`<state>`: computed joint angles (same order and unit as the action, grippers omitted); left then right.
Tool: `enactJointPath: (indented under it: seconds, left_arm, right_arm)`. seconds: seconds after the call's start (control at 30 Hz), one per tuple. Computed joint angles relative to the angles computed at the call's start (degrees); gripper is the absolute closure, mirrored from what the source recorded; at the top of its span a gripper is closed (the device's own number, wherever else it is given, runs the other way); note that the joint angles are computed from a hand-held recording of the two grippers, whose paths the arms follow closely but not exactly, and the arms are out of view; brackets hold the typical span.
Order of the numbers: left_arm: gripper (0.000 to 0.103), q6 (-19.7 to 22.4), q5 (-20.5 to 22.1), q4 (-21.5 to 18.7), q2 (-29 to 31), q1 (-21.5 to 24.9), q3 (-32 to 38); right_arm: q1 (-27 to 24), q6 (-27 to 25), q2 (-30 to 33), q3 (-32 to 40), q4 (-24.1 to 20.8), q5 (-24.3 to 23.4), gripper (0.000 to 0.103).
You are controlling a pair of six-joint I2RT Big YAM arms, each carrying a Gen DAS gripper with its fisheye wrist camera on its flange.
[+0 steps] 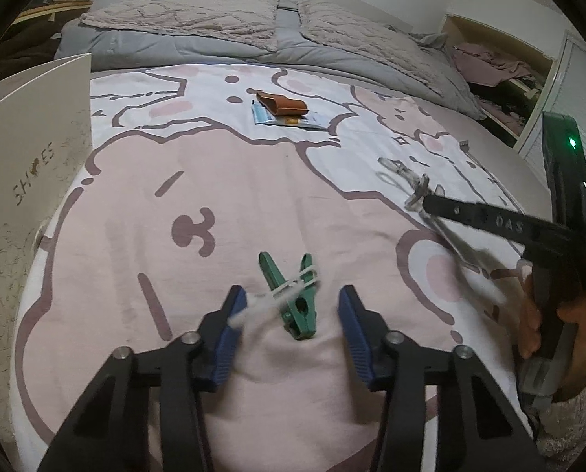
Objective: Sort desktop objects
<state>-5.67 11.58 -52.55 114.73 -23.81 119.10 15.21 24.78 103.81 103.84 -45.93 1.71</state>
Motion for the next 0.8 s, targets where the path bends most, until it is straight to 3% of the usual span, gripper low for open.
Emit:
enactJointPath:
  seconds: [0.23,0.43,0.8]
  left_arm:
    - [0.078,0.4,1.2,-0.5,0.4,0.0,0.5]
    - [0.086,0.5,2.7,0.0,-0.5,0.0,-0.8]
    - [0.088,0.2,4.5,2.9,-5.1,-0.5,-7.9]
  right_arm:
    - [1.4,-0.4,-3.5,-4.6,2.0,-0.9,0.086]
    - [2.1,0.6,-7.9,-10.8,4.7,-1.5,0.086]
    - [3.6,2.9,-15.3,-21.0,10.6,-3.6,0.086]
